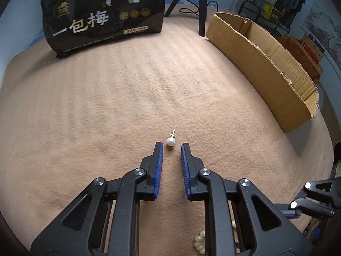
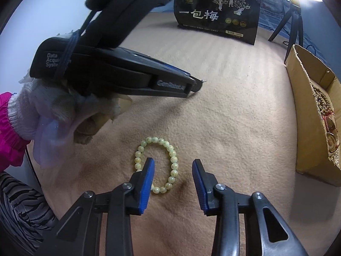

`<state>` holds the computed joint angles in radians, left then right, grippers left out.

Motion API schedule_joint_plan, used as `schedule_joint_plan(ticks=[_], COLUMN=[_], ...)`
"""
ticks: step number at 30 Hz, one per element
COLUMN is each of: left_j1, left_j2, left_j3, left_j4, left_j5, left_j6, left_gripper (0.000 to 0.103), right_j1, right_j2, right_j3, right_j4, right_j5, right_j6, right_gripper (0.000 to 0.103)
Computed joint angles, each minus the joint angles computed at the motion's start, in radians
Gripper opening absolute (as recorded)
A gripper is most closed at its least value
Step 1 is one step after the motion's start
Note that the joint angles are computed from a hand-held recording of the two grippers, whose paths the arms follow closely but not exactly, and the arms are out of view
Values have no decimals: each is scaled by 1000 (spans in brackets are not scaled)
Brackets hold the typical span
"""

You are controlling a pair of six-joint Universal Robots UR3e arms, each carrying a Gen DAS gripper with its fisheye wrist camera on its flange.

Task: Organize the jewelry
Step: 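Grasp the pearl earring with left tool while right tool grasps the yellow bead bracelet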

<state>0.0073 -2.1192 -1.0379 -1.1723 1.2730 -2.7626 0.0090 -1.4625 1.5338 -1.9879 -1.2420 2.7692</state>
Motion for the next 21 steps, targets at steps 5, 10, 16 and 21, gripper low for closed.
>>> schedule_joint_plan(ticks=[5, 10, 16, 21], left_j1=[-18, -28, -37, -39], left_j2=[-25, -51, -58, -54], left_j3=[20, 49, 44, 31], left_j4=[14, 27, 54, 69], left_j5=[19, 33, 45, 48], left_j6=[-7, -17, 6, 7], left_gripper=[14, 14, 9, 7], right_j1=[6, 10, 29, 46], right_j2=[24, 43, 55, 58], right_j3=[-18, -25, -25, -13], right_j4=[2, -2, -11, -27], right_j5=[-5, -8, -27, -50], right_j6=[-2, 2, 2, 4], right_gripper=[34, 31, 29, 22])
